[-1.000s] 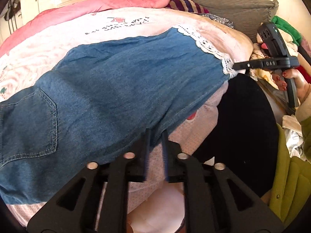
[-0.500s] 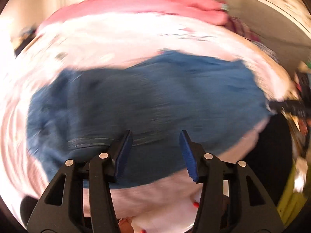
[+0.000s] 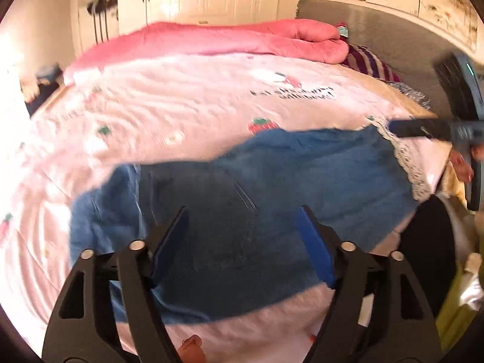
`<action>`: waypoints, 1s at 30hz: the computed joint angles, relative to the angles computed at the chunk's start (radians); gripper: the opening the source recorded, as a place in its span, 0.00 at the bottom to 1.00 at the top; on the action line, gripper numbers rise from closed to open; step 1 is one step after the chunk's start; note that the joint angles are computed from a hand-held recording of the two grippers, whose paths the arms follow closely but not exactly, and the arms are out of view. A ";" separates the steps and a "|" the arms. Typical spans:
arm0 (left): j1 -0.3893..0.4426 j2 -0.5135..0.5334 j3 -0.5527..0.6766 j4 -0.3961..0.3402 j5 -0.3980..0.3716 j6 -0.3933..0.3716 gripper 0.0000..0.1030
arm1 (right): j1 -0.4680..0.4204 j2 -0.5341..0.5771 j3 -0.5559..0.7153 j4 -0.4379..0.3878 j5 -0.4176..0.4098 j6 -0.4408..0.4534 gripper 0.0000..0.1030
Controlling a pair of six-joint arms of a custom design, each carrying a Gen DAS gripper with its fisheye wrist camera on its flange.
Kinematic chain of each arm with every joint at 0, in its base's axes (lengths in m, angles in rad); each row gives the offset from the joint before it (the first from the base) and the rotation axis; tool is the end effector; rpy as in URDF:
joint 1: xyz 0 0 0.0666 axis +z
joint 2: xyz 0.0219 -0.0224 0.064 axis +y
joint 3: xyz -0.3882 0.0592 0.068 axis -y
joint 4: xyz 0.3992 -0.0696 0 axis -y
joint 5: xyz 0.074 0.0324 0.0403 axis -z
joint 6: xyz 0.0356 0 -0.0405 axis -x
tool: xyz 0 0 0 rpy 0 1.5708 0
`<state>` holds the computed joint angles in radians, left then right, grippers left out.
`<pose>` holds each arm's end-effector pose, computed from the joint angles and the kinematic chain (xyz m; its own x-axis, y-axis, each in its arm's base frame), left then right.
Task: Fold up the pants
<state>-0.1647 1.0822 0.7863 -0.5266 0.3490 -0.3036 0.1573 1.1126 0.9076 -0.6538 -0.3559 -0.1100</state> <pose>0.3477 -0.0705 0.3100 -0.5752 0.3804 -0.7242 0.5822 0.8123 -0.0357 0.3655 0.0701 0.3462 -0.7840 -0.0202 -0.6204 -0.2873 0.8977 0.3339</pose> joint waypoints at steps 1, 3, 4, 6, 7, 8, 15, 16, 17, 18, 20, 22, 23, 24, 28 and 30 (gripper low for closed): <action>-0.004 0.010 0.008 0.005 -0.015 0.013 0.67 | 0.008 0.062 0.045 -0.001 -0.013 -0.010 0.58; -0.007 0.025 0.011 0.029 -0.024 0.019 0.68 | 0.024 0.168 0.126 -0.014 -0.051 -0.035 0.58; -0.013 0.024 0.002 0.050 -0.051 0.015 0.69 | 0.032 0.238 0.182 -0.034 -0.076 -0.052 0.58; -0.019 0.040 -0.001 0.069 -0.082 0.018 0.69 | 0.041 0.311 0.246 -0.063 -0.102 -0.072 0.58; -0.011 0.046 -0.001 0.066 -0.064 0.025 0.69 | 0.045 0.344 0.278 -0.087 -0.114 -0.094 0.58; -0.002 0.054 0.003 0.060 -0.046 0.030 0.70 | 0.044 0.374 0.303 -0.102 -0.119 -0.111 0.58; 0.024 0.081 -0.013 0.085 -0.014 0.037 0.74 | 0.037 0.474 0.378 -0.188 -0.137 -0.136 0.58; 0.023 0.086 -0.015 0.093 -0.021 0.035 0.74 | 0.040 0.481 0.380 -0.188 -0.148 -0.134 0.51; 0.023 0.092 -0.016 0.097 -0.028 0.035 0.74 | 0.045 0.486 0.382 -0.183 -0.151 -0.132 0.44; 0.022 0.096 -0.016 0.098 -0.030 0.036 0.74 | 0.053 0.492 0.385 -0.176 -0.153 -0.129 0.24; 0.020 0.104 -0.019 0.104 -0.040 0.035 0.74 | 0.068 0.493 0.391 -0.160 -0.108 -0.118 0.10; 0.017 0.112 -0.023 0.110 -0.055 0.029 0.74 | 0.073 0.492 0.396 -0.126 -0.064 -0.134 0.09; 0.017 0.114 -0.027 0.117 -0.059 0.029 0.74 | 0.073 0.494 0.400 -0.116 -0.044 -0.139 0.08; 0.016 0.118 -0.028 0.121 -0.064 0.028 0.74 | 0.075 0.501 0.412 -0.110 -0.018 -0.127 0.08; 0.010 0.129 -0.032 0.141 -0.087 0.018 0.74 | 0.083 0.547 0.444 -0.107 0.045 -0.096 0.08; 0.006 0.132 -0.036 0.150 -0.101 0.012 0.74 | 0.084 0.555 0.438 -0.068 0.109 -0.090 0.00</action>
